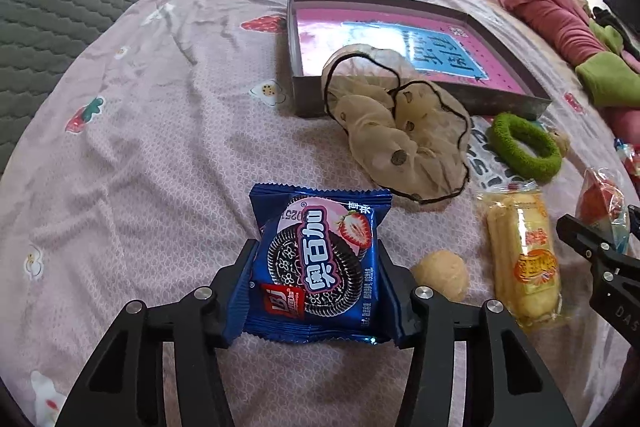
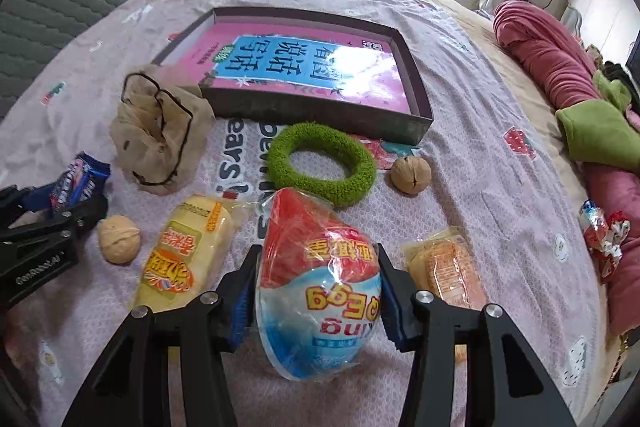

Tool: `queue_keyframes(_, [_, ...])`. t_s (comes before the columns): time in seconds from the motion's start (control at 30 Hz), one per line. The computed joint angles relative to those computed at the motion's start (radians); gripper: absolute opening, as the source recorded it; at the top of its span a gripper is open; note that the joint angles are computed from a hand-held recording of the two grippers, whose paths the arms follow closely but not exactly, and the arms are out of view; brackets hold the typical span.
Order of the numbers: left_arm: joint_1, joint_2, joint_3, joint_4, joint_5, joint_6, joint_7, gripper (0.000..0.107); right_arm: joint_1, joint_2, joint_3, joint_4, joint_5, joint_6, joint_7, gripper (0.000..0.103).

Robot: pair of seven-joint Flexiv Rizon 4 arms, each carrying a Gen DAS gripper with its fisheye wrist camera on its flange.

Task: Organize objects
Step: 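Grasp the blue cookie pack with left gripper while right grasps the egg candy, then carry the cookie pack and egg candy with both grippers over the tray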

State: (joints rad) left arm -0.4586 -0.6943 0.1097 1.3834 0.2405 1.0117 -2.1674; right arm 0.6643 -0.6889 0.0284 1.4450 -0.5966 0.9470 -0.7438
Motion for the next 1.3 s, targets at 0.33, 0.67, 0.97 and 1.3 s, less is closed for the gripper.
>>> queue_keyframes(0.33, [-0.029,0.033,0.007,0.004,0.035,0.004,-0.038,0.055,-0.016,0.045,0.006,0.066,0.007,0.063,0.019,0.052])
queue_keyframes(0.67, [-0.046,0.046,-0.002,-0.018,0.056,-0.007,-0.052,0.055,-0.021,0.081,-0.007,0.115,-0.029,0.138,0.05,0.052])
queue_keyframes(0.97, [-0.059,0.044,-0.001,-0.058,0.073,-0.029,-0.066,0.055,-0.027,0.1,-0.015,0.128,-0.058,0.163,0.059,0.052])
queue_keyframes(1.3, [-0.07,0.026,-0.001,-0.138,0.094,-0.077,-0.065,0.055,-0.042,0.105,-0.018,0.111,-0.066,0.18,0.047,0.052])
